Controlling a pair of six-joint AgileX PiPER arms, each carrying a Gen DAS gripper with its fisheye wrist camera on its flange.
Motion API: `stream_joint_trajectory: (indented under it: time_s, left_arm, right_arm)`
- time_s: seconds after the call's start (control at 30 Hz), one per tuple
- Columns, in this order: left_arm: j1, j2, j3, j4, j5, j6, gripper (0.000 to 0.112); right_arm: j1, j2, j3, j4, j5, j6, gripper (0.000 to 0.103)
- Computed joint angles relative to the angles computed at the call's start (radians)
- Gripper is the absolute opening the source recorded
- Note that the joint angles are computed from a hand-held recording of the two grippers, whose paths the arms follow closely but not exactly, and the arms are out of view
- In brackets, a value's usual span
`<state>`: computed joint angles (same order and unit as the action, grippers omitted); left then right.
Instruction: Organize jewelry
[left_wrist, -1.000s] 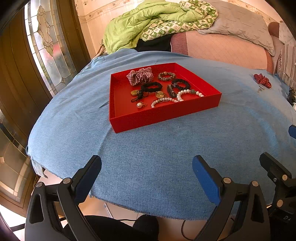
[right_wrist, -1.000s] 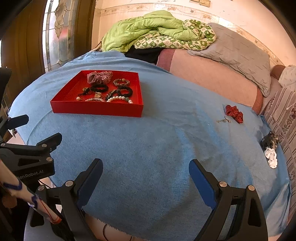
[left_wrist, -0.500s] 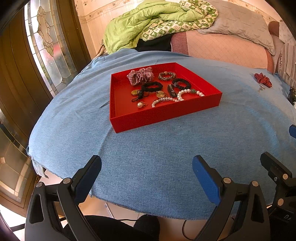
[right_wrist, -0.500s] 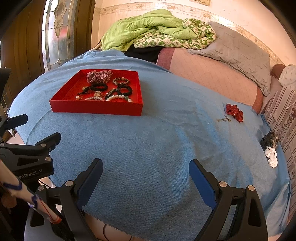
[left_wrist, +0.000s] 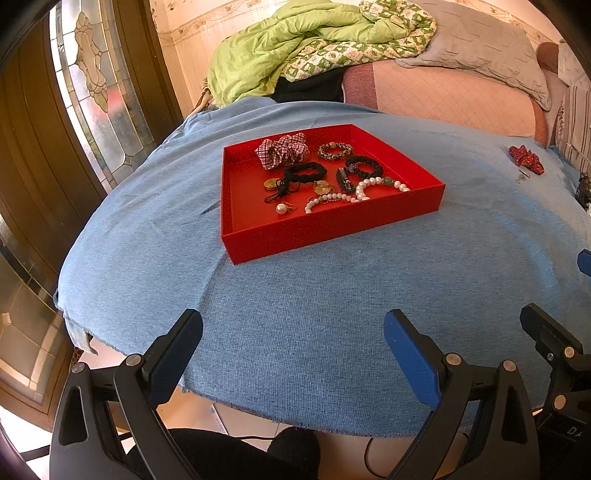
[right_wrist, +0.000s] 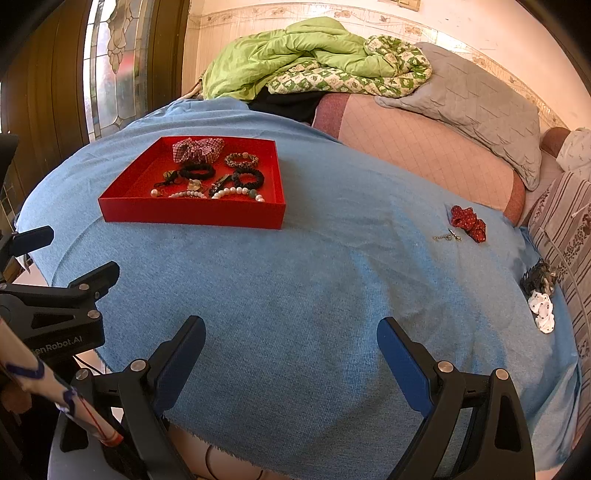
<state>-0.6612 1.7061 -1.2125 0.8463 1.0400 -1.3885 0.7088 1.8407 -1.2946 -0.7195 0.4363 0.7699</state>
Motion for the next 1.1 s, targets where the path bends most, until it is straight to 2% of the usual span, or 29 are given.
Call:
stream_joint_trajectory:
  time_s: [1.1]
  left_arm:
    - [0.005, -0.009, 0.013, 0.001, -0.004, -0.002, 0.098]
  right_arm:
    - [-0.006, 0.009, -0.005, 0.028, 0.001, -0.026, 0.096]
